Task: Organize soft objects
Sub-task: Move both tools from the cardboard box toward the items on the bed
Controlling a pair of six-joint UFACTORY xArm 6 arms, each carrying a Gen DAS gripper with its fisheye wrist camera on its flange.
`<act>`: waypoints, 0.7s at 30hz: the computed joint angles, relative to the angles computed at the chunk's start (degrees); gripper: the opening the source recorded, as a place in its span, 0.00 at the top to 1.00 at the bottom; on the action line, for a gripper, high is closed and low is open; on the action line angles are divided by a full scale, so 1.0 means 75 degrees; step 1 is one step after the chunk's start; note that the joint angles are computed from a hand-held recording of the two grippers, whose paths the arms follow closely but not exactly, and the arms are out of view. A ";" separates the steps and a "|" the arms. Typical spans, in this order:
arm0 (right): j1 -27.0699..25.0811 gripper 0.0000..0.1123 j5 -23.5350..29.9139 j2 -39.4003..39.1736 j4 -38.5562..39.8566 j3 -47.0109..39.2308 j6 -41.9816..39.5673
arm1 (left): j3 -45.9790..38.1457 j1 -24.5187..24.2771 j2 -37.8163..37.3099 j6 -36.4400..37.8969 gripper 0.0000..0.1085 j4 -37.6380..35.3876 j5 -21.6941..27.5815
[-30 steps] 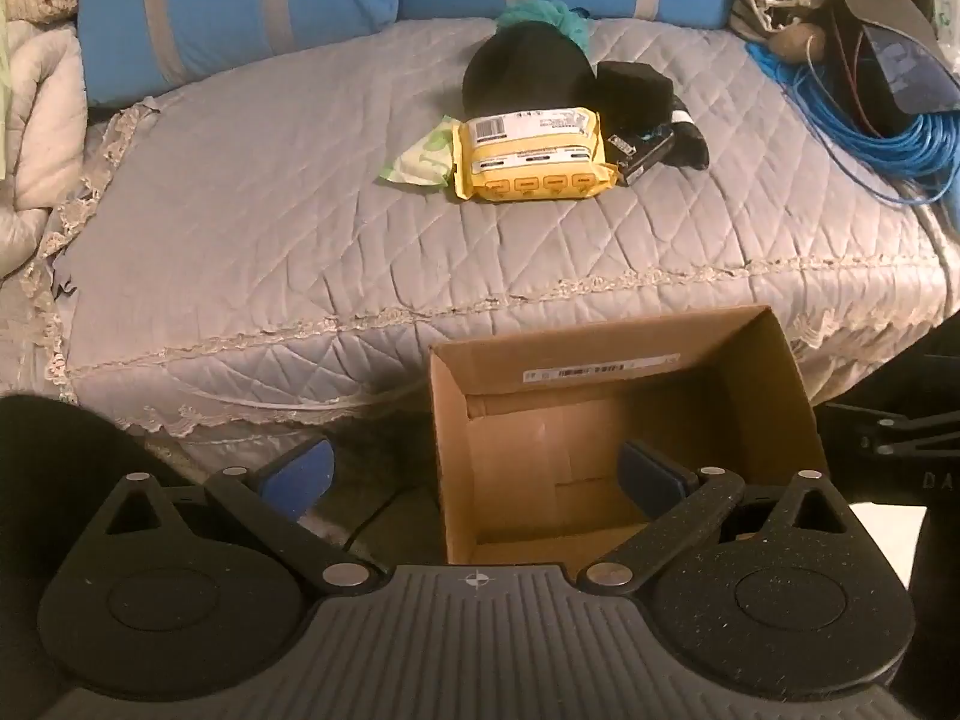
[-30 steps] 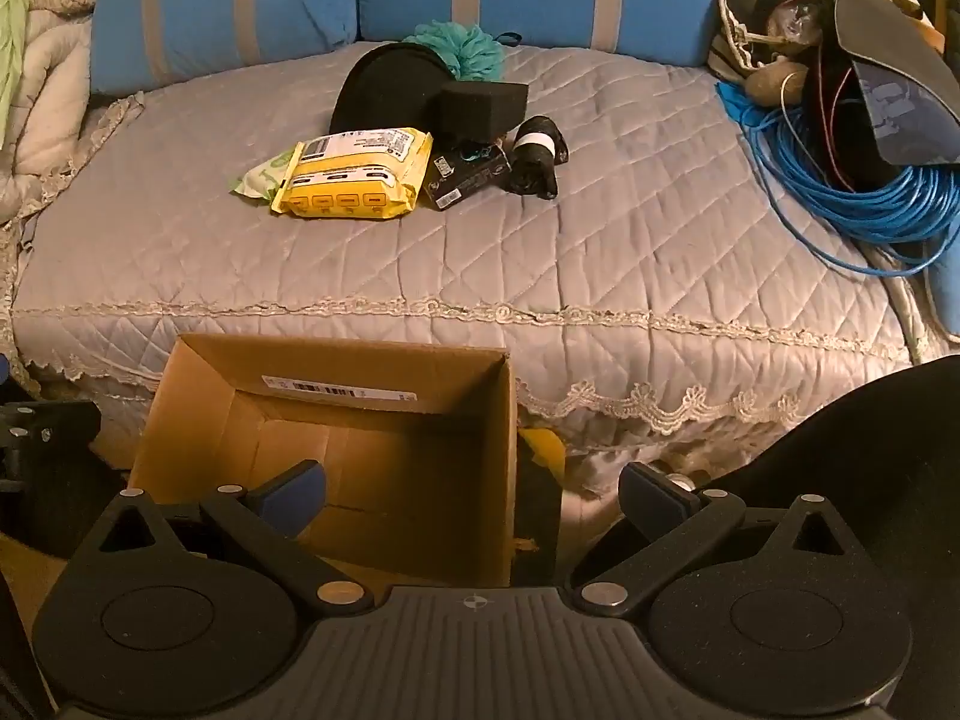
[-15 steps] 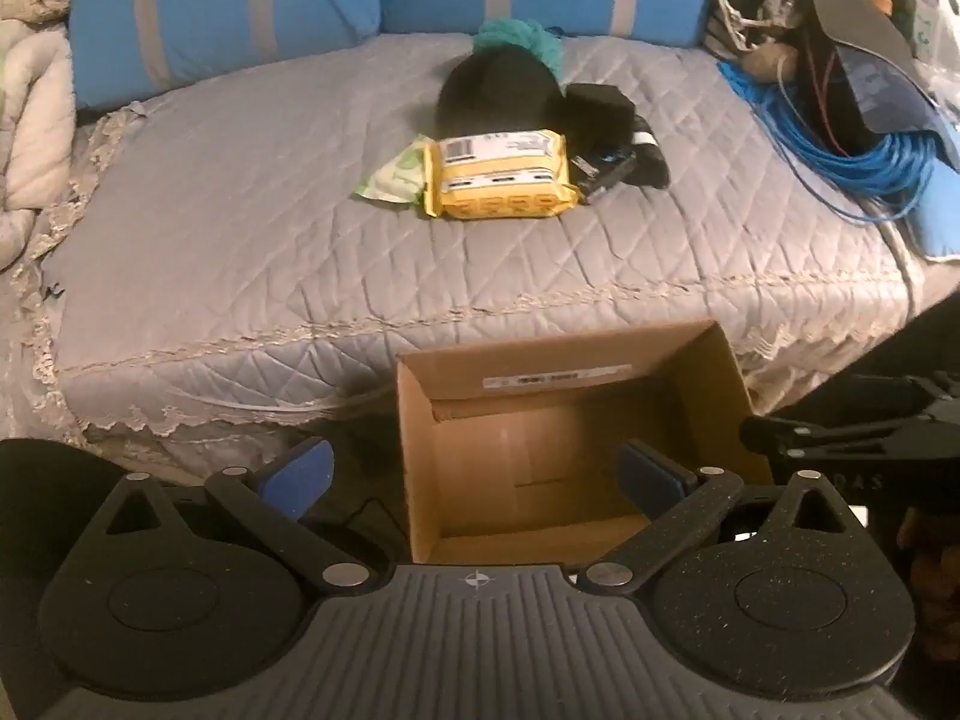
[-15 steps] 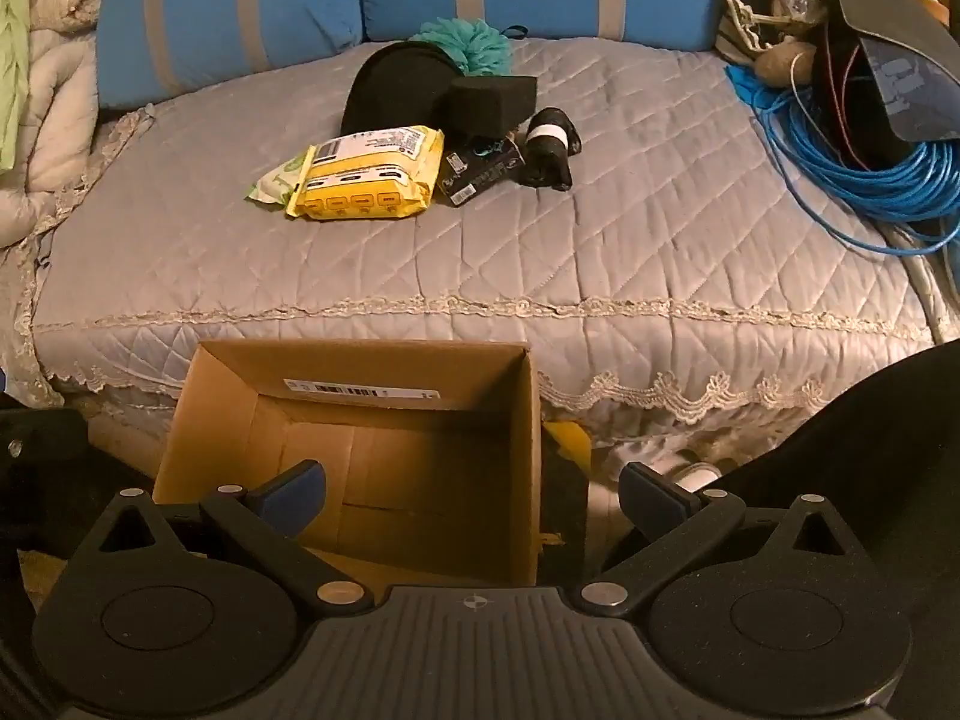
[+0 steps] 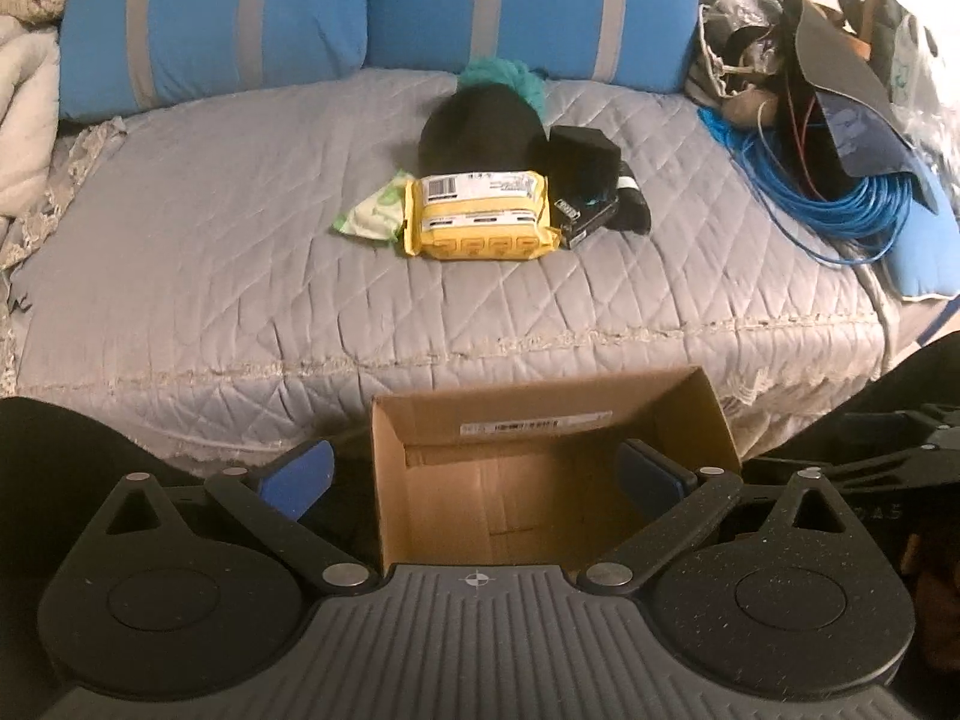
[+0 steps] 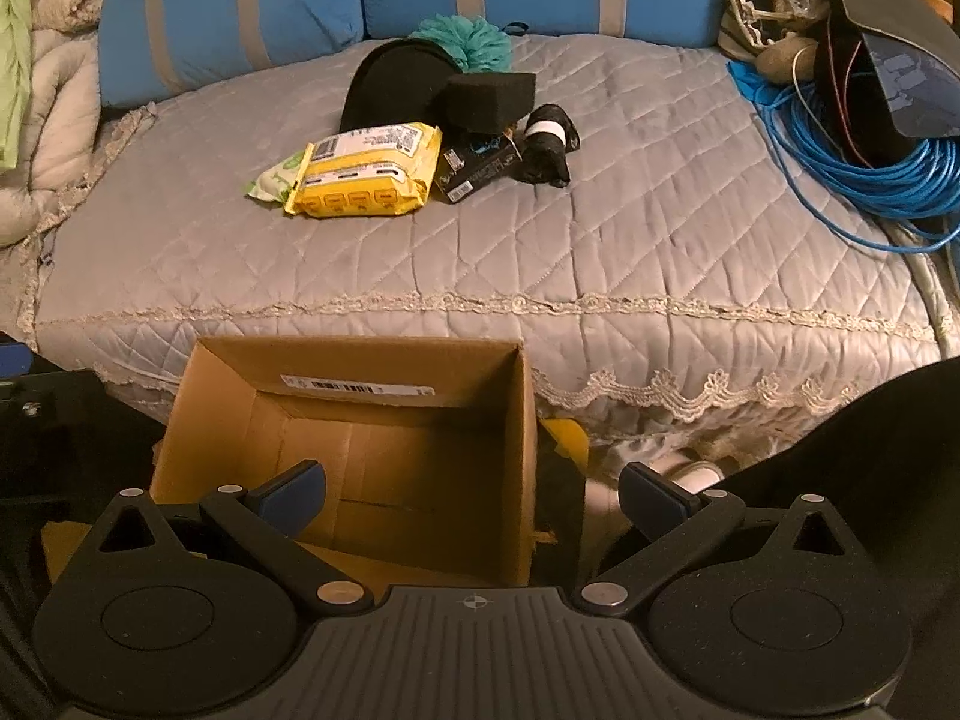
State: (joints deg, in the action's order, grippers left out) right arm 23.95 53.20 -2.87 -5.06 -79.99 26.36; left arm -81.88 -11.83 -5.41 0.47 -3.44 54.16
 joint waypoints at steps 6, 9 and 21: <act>-0.0074 0.08 -0.0015 0.0094 0.0266 -0.0181 -0.0273 | -0.0220 -0.0066 0.0260 0.0370 0.05 0.0011 0.0048; -0.0075 0.08 0.0090 0.0219 0.0345 -0.0385 -0.0530 | -0.0396 0.0005 0.0410 0.0699 0.05 -0.0352 0.0322; -0.0324 0.08 0.0975 0.1119 0.0523 -0.1805 -0.1081 | -0.1232 -0.0015 0.1256 0.1363 0.06 -0.0825 -0.0155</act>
State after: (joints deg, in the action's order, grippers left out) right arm 21.52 60.51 5.53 -1.13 -93.53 18.26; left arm -91.12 -11.94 4.01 10.70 -9.62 52.99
